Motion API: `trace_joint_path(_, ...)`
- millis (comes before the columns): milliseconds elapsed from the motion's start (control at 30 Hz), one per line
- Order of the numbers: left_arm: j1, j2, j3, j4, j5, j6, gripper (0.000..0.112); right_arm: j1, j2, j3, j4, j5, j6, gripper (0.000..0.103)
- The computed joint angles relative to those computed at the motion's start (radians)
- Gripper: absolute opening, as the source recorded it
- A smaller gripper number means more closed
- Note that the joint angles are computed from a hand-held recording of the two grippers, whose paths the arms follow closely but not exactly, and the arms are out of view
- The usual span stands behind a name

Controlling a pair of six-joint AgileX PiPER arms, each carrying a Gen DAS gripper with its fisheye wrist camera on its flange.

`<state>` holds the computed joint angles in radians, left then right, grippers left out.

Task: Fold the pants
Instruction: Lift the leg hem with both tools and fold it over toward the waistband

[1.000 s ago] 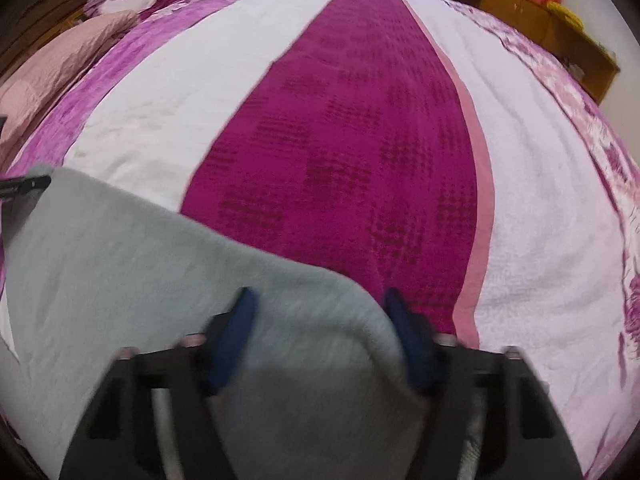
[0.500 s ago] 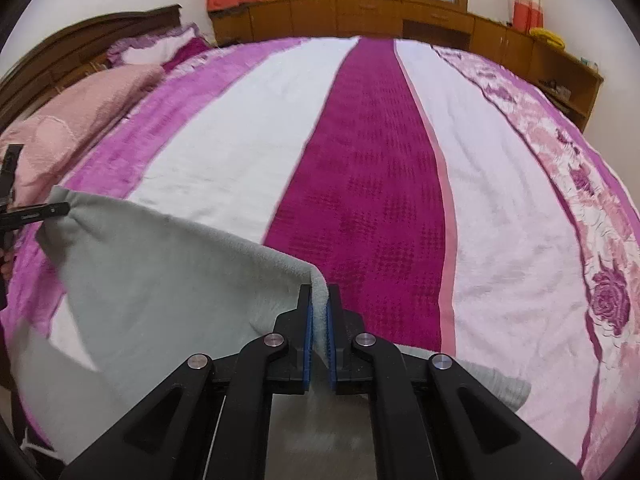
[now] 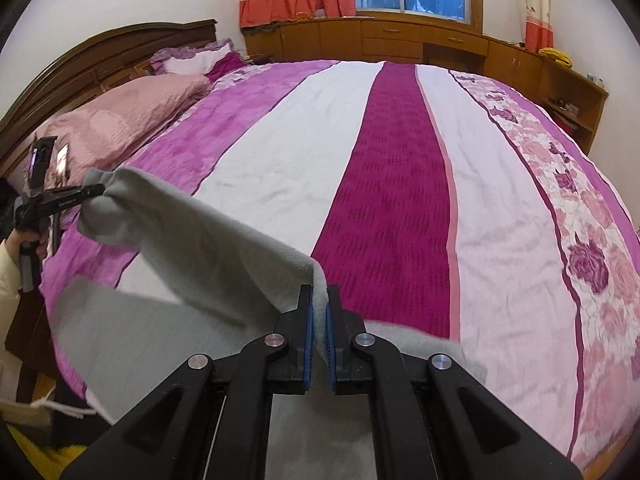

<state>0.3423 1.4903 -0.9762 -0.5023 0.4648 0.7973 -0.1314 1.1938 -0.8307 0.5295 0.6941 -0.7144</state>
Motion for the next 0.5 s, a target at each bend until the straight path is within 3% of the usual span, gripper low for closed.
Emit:
trace_joint_path(133,0.066,-0.079,0.11,-0.103,-0.005,0.155,0.005,-0.027,-0.101,0.083,-0.005,0.055,-0.008,0.0)
trace_joint_path(300,0.129,-0.138,0.228,-0.138,-0.014,0.236,0.013,-0.058,-0.174,0.179,0.001,0.1,-0.035,0.0)
trace_joint_path(500,0.216,-0.162,0.341,-0.173,-0.007,0.313,0.018,-0.033,-0.176,0.303,-0.033,0.048,-0.016,0.0)
